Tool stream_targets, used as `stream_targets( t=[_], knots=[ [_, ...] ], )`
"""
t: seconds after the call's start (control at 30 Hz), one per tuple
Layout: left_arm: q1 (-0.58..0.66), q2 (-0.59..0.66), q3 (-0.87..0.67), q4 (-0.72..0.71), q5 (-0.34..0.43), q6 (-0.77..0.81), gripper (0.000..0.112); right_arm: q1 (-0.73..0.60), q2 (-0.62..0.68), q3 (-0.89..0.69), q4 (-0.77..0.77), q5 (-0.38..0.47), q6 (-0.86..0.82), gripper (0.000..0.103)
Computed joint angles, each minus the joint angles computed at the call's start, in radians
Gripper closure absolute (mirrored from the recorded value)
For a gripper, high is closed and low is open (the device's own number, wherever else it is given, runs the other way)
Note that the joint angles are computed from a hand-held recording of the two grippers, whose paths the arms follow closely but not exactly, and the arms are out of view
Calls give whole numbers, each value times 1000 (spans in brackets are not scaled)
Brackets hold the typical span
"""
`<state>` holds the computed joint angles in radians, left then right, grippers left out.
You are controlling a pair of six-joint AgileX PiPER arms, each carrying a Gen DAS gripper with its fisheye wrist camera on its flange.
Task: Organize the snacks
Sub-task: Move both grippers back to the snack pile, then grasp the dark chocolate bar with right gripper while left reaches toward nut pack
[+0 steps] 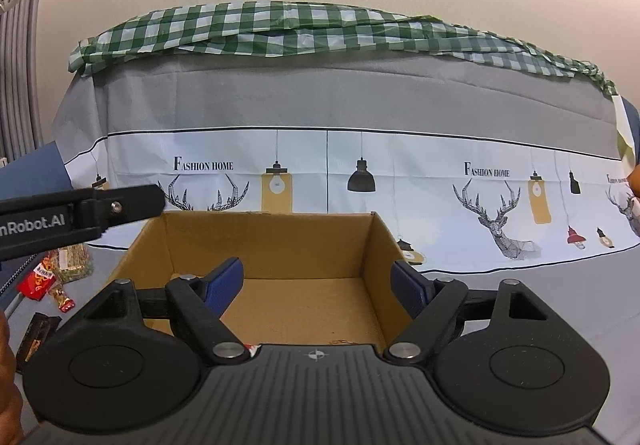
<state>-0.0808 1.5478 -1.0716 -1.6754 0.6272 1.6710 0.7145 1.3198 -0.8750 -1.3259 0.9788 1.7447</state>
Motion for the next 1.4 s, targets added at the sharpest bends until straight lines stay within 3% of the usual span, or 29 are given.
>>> stream_targets(
  t=[0.13,0.33,0.4,0.5,0.53,0.57,0.63,0.77,0.9,1.17,1.4],
  knots=[
    [47,-20,14,36,39,19,48,26,26,-21,-3,24,24,22],
    [128,12,-137,422,139,-222,53,77,76,-60,-18,72,106,23],
    [162,29,-197,507,151,-281,64,97,93,-73,-26,81,137,28],
    [218,75,-289,579,171,-344,90,128,114,-87,-49,72,180,45],
    [240,94,-308,575,178,-328,104,135,122,-92,-58,58,194,54],
    [256,108,-302,538,150,-275,106,144,132,-101,-64,45,203,59],
    [297,133,-293,526,129,-226,106,155,156,-120,-78,8,215,63],
    [296,206,-353,849,31,-484,108,185,233,-192,-85,-44,186,63],
    [348,283,-487,925,112,-682,107,205,306,-266,-100,-105,156,63],
    [379,373,-647,1065,106,-966,107,208,464,-438,-70,-241,73,63],
    [406,434,-750,1106,144,-1074,107,168,623,-631,167,-348,-187,62]
  ],
)
